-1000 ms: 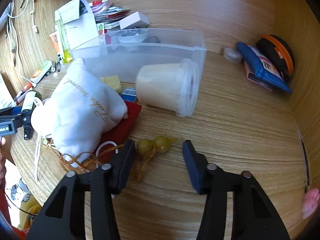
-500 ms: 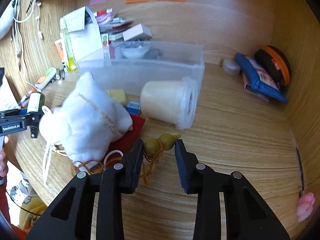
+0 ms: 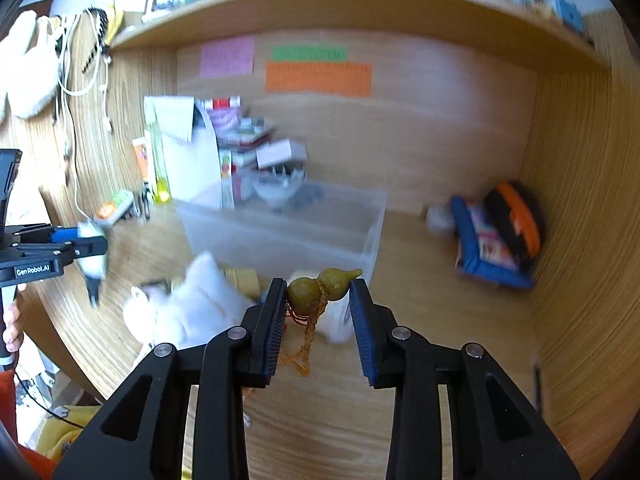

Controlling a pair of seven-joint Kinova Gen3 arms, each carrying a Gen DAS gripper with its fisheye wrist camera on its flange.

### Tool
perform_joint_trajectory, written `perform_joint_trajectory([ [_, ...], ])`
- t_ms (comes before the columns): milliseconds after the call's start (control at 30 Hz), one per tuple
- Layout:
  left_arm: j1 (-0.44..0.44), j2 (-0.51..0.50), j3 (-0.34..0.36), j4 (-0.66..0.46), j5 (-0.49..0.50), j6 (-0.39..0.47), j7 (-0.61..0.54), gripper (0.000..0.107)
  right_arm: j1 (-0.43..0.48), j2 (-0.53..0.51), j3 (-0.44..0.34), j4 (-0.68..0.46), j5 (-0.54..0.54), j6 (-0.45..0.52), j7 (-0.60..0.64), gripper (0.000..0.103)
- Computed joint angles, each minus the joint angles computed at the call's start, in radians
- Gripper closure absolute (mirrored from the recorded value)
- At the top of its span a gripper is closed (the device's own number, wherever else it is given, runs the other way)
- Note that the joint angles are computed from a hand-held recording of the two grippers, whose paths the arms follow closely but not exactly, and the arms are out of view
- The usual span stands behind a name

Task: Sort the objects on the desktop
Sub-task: 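Grasp the yellow gourd charm with the right gripper while left grasps green bottle, then carry the gourd charm and green bottle together toward the clear plastic box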

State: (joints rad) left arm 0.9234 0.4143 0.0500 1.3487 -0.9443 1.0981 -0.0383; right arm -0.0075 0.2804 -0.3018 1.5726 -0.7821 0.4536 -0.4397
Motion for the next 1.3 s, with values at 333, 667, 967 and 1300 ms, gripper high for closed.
perform_joint_trajectory([
  [333,-0.018,0.025,-0.013,-0.036,0.051,0.027,-0.070,0.064,-0.015,0.006,0.021,-0.088,0.004,0.038,0.012,0.074],
  [667,-0.140,-0.101,0.028,0.243,0.159,-0.112,0.097,0.040,-0.016,0.064,0.023,-0.151,0.056,0.102,-0.048,0.074],
  [967,-0.097,-0.042,0.034,0.240,0.163,-0.060,0.160,0.039,-0.029,0.098,0.015,-0.185,0.097,0.135,-0.092,0.074],
  [1300,-0.058,-0.007,0.029,0.213,0.119,-0.003,0.176,0.044,-0.037,0.114,0.007,-0.209,0.115,0.169,-0.104,0.074],
])
